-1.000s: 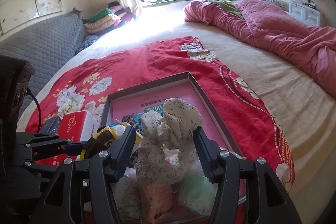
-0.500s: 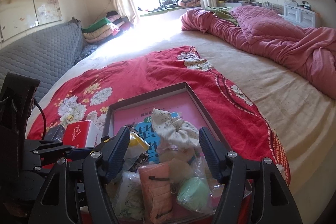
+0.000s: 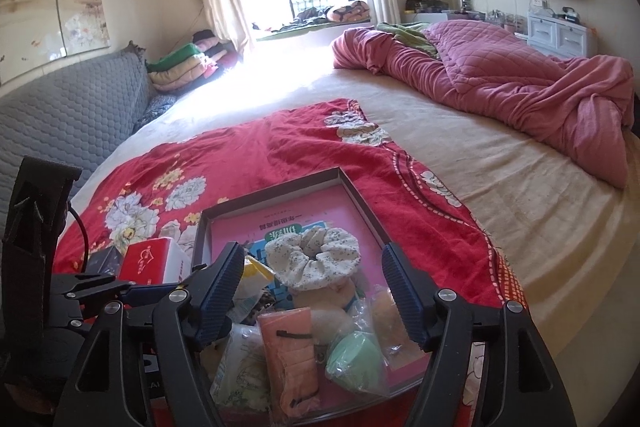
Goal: Organize soft objects
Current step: 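Lower the snack bag into the tray and open the left gripper while the right releases the cloth, then lift both open grippers away from the filled tray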
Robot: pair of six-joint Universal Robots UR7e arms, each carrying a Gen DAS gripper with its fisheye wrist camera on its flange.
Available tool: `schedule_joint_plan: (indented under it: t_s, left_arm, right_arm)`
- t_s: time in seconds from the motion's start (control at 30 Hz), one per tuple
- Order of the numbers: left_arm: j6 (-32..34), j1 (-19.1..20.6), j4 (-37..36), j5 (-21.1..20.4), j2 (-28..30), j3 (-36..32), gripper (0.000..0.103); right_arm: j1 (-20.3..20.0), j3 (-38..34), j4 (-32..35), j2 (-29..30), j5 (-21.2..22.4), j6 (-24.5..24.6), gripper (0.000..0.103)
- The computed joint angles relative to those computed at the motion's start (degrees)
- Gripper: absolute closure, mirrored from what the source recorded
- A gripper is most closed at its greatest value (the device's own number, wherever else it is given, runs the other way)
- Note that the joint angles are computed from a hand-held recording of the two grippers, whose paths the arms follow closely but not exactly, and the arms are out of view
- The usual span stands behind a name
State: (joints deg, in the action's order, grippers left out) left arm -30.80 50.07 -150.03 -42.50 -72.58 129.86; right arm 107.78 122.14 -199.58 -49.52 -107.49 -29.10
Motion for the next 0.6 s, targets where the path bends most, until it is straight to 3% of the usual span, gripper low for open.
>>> schedule_joint_plan:
  t_s: [0.37,0.6]
  left_arm:
    - [-1.6,-2.2,0.6,1.0,-3.0,1.9,0.037]
    - [-3.3,-4.3,2.1,1.9,-6.5,3.7,0.033]
  right_arm:
    - [1.4,2.0,-1.0,-2.1,-1.7,1.0,0.030]
    - [3.8,3.1,-3.0,-2.7,-4.9,1.5,0.029]
